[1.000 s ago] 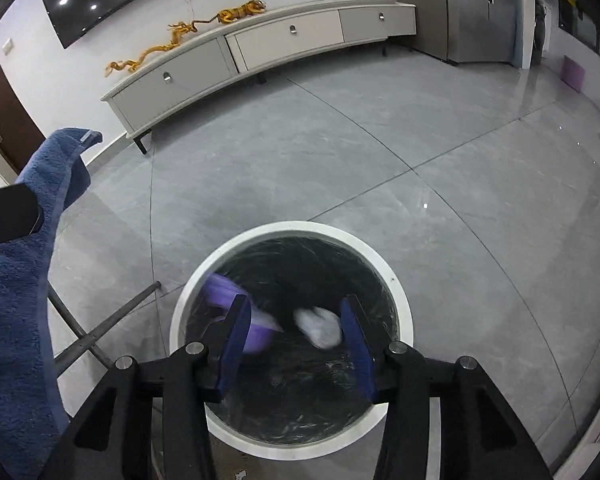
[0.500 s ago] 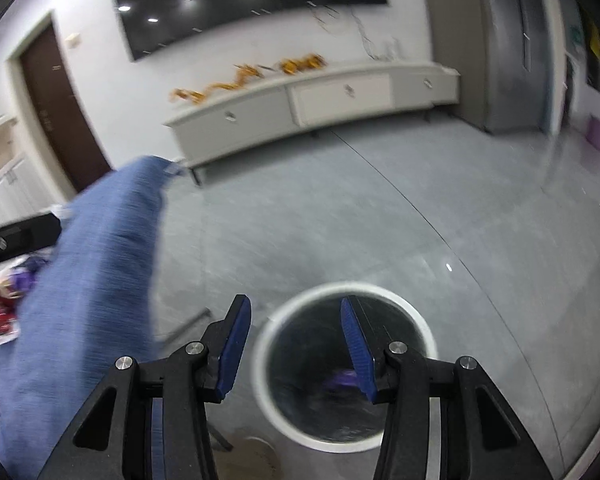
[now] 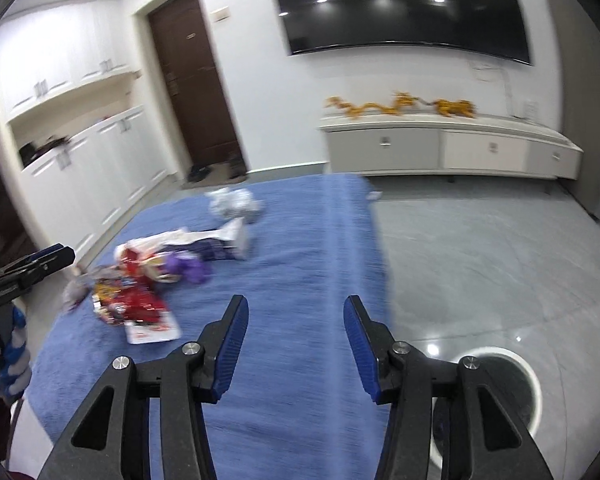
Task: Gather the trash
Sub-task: 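Grasp the clear red-tied wrapper with the left gripper while the right grasps a red snack bag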
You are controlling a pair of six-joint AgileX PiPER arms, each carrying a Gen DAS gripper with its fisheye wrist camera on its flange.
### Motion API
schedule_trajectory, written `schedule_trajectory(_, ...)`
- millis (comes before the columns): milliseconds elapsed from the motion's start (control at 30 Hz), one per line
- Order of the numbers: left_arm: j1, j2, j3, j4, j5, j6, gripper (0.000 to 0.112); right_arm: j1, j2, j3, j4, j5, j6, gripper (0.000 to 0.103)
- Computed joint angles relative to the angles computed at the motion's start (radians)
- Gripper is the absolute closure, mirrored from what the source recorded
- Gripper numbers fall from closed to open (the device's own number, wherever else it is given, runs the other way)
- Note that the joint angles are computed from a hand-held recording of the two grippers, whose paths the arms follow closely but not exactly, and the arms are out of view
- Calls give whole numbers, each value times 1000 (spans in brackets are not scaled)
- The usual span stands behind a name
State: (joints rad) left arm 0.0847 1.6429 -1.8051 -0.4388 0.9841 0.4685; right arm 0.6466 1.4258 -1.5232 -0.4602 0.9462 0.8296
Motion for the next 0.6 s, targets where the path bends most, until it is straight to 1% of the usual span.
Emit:
schedule_trajectory(67,92,17,14,-6,-14,29,37,28,64,-66,21,-2,-16,46)
schedule_trajectory(100,131,28,19,-8,-20,41,37,38,103,-110,33,1,-29,44)
schedule_trajectory(200,208,72,30,17,-67,60,36,64,214,-239,77,10,-76,38)
schedule_trajectory(267,255,133,-7,4,-52,82,37,67,297,-338,127,16,-114,34)
schedule_trajectory(400,274,205,-39,2,-34,70,36,62,438,-514,227,43,-186,33)
schedule_trajectory(467,276,236,-62,-1,-19,61,36,59,531,-633,268,80,-216,33)
schedule_trajectory(600,263,288,-106,-6,23,38,37,52,646,-787,324,135,-257,33)
